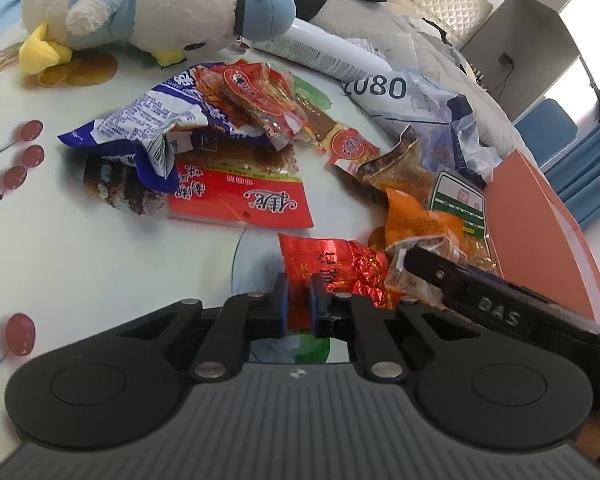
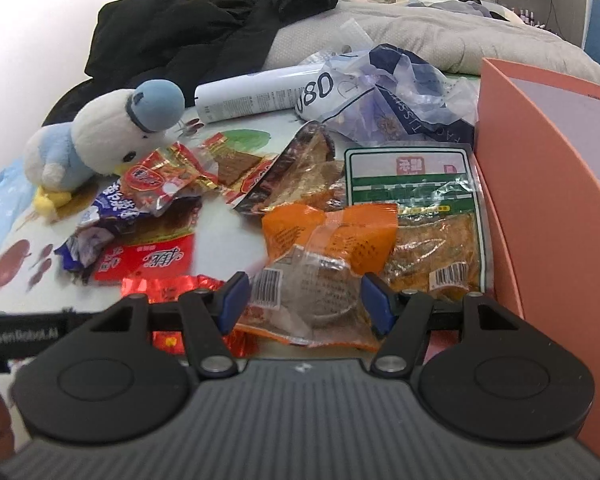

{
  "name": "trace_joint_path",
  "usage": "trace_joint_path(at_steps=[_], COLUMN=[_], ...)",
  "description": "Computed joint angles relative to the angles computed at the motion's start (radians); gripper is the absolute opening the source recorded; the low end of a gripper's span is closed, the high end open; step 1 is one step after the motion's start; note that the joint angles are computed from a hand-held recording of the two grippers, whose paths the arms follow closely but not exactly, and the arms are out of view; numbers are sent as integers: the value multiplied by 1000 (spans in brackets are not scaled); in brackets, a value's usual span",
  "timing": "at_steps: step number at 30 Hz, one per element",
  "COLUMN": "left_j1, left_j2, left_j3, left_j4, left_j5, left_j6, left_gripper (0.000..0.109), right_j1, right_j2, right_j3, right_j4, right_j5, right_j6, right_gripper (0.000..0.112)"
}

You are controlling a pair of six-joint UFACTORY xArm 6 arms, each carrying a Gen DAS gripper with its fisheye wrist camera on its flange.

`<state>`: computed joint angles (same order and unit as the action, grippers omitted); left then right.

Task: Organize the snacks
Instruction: 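Grasp the red candy packet with left tool while right tool grasps orange-clear bag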

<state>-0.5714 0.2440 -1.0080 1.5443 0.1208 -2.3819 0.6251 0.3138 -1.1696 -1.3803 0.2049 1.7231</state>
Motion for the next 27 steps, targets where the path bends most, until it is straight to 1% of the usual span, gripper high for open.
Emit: trace_joint_path(at_steps=[2, 3, 4, 6, 11, 15, 17, 23, 27], left_j1=[-4, -9, -13, -21, -60, -97, -125, -234, -314], left_j2=[-10, -17, -26, -49, -131, -206, -247, -346, -385], left_j3=[8, 16, 26, 47, 128, 204, 245, 325, 333], left_j4=[24, 12, -8, -16, -111, -168, -213, -416, -486], left_j5=[2, 8, 15, 25, 86, 127, 156, 278, 375], left_j6=[-33, -20, 0, 3, 69, 80, 93, 158, 168], left_gripper=[8, 7, 6, 5, 3, 3, 3, 3, 3], right_j1=[9, 10, 11, 12, 29, 50, 61, 102, 128], right_j2=[12, 16, 15, 4, -51, -120, -162, -291, -381], right_j3=[-14, -18, -18, -12, 34, 101, 144, 279, 369], right_j4=[-15, -12, -1, -8, -22, -19, -17, 35, 75], right_j5=[19, 21, 20, 8, 5, 15, 18, 32, 36], right_j6=[-3, -12, -24, -29, -35, -35, -27, -41, -67], right_gripper=[66, 65, 63, 61, 58, 58, 58, 58, 58])
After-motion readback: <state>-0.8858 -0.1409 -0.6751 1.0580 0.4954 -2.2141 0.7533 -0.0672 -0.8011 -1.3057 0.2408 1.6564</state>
